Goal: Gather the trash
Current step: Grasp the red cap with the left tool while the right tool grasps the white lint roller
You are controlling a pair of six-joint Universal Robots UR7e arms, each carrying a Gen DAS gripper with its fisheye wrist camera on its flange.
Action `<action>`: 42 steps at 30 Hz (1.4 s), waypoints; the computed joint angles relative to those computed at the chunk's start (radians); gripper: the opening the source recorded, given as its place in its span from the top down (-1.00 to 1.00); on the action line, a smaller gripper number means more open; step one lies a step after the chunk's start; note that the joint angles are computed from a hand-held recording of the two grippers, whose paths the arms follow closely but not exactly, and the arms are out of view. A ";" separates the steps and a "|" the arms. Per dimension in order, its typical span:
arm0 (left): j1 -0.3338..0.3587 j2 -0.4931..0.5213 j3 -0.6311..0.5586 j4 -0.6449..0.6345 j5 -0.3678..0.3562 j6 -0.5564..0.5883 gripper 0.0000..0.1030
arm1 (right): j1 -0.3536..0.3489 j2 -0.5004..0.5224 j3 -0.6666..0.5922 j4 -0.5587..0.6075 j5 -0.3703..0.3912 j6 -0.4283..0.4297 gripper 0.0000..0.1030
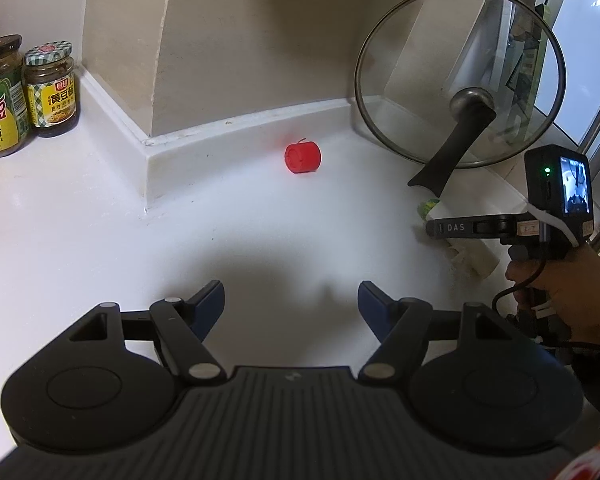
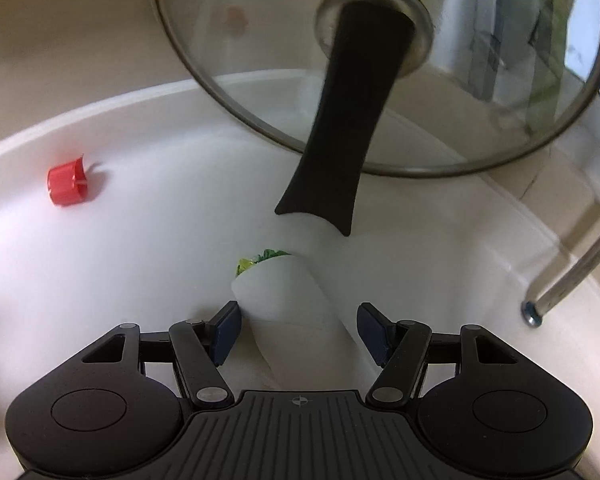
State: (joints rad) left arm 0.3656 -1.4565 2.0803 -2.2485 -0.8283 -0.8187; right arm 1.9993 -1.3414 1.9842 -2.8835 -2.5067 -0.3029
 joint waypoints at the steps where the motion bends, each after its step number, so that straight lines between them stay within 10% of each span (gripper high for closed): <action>1: 0.001 0.001 0.000 -0.001 -0.002 0.002 -0.37 | 0.001 -0.002 0.004 0.000 0.006 0.001 -0.10; 23: 0.103 0.196 -0.107 -0.242 0.000 0.260 -0.37 | 0.067 -0.061 0.097 -0.184 0.186 -0.127 0.33; 31: 0.156 0.379 -0.194 -0.398 0.113 0.339 -0.34 | 0.062 -0.078 0.102 -0.221 0.201 -0.126 0.33; 42: 0.197 0.532 -0.325 -0.362 0.204 0.323 0.22 | 0.043 -0.098 0.122 -0.226 0.216 -0.118 0.33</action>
